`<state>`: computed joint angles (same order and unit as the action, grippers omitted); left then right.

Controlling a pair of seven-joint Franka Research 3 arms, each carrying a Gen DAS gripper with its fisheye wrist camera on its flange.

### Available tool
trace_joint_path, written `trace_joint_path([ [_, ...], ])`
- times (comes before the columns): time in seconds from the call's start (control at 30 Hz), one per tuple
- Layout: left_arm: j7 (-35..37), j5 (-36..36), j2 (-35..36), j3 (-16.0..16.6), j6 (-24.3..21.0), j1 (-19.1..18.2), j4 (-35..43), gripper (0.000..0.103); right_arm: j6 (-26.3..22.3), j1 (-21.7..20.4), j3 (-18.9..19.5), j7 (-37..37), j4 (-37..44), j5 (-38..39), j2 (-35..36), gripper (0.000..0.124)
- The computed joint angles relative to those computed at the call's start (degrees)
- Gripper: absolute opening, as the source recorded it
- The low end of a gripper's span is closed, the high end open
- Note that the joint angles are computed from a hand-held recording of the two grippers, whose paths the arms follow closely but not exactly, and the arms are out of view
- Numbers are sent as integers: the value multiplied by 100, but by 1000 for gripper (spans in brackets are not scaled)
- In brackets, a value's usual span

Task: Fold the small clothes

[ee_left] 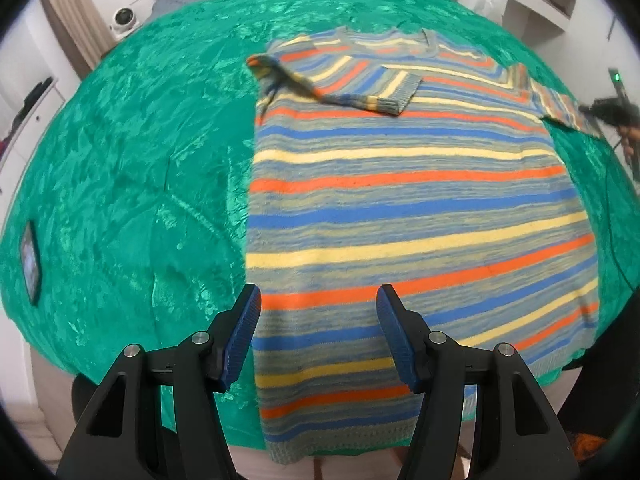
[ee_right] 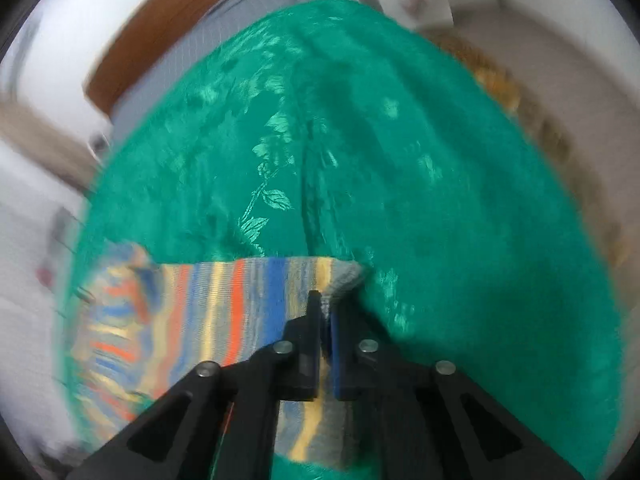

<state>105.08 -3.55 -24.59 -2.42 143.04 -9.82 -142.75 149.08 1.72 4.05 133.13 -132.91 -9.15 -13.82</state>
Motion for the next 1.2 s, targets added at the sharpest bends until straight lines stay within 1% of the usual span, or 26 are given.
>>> trace_joint_path([
  [0.07, -10, 50, 20, -35, 56, 3, 2, 63, -737, -382, 412, 936, 263, -1317, -71, 2],
  [0.1, -14, 75, 64, -52, 72, 0, 23, 63, -868, -352, 353, 1175, 266, -1485, -75, 2],
  [0.13, -10, 92, 106, -60, 66, -2, 48, 63, -966, -128, 122, 1138, 286, -1380, 6, 2],
  [0.23, -30, 186, 275, -119, 50, 18, 174, 63, -1394, 1247, -990, 1249, 443, -1861, 312, 2],
  [0.3, -22, 201, 328, -131, 84, 19, 231, 63, -1324, 1550, -1239, 1528, 379, -2064, 273, 2],
  [0.33, -9, 190, 336, -126, 101, 14, 248, 63, -1228, 1439, -1151, 1601, 304, -2058, 190, 8],
  [0.37, 30, 158, 331, -107, 129, 1, 254, 63, -1213, 1424, -1118, 1760, 272, -2116, 106, 20],
  [0.4, 52, 145, 317, -104, 151, -6, 248, 63, -1434, 1277, -886, 1969, 272, -2260, -27, 42],
  [0.47, 149, 114, 240, -81, 241, -37, 164, 63, -1654, 1338, -696, 2269, 225, -2627, -350, 44],
  [0.5, 215, 72, 197, -60, 289, -73, 106, 63, -1600, 1359, -570, 2157, 193, -2546, -488, 44],
  [0.53, 347, -19, 139, -7, 354, -145, 15, 63, -1398, 1288, -383, 1960, 90, -2269, -648, 44],
  [0.57, 411, -75, 113, 9, 393, -189, -39, 63, -997, 1417, -379, 1713, -96, -1829, -822, 44],
  [0.63, 519, -156, 81, 19, 437, -268, -147, 63, 127, 2047, -667, 700, -519, -166, -952, 43],
  [0.67, 549, -185, 84, 10, 444, -303, -190, 63, 730, 2537, -795, 160, -701, 839, -843, 43],
  [0.73, 602, -231, 70, -3, 524, -354, -275, 63, 1385, 3291, -902, -1178, -732, 2848, -468, 41],
  [0.8, 608, -212, 39, -21, 593, -361, -332, 63, 1659, 3618, -724, -2769, -496, 4820, 11, 39],
  [0.87, 647, -218, -11, 14, 610, -368, -370, 63, 1621, 3379, -256, -4027, -114, 6111, 506, 38],
  [0.9, 646, -196, -42, 23, 635, -346, -400, 63, 1713, 3468, -250, -4679, -12, 6853, 656, 38],
  [0.93, 638, -181, -71, 31, 655, -330, -433, 63, 1743, 3701, -445, -5221, 135, 7503, 801, 38],
  [0.97, 625, -161, -86, 49, 666, -301, -457, 63, 1578, 3858, -642, -5433, 268, 7751, 875, 37],
  [1.0, 610, -155, -84, 64, 668, -284, -470, 63, 1401, 3815, -642, -5430, 354, 7597, 896, 15],
  [1.03, 590, -143, -94, 68, 665, -267, -488, 63, 1368, 3618, -441, -5139, 346, 7042, 893, 3],
  [1.1, 521, -57, -118, 56, 696, -187, -541, 63, 1042, 2770, 259, -3618, 256, 5080, 764, 3],
  [1.13, 510, -30, -140, 64, 726, -170, -577, 63, 846, 2521, 409, -2721, 190, 4102, 615, 3],
  [1.17, 512, -17, -150, 83, 763, -163, -614, 63, 639, 2471, 386, -2013, 197, 3237, 504, 3],
  [1.2, 516, -14, -139, 101, 777, -164, -638, 63, 413, 2622, 168, -1466, 275, 2430, 516, 3],
])
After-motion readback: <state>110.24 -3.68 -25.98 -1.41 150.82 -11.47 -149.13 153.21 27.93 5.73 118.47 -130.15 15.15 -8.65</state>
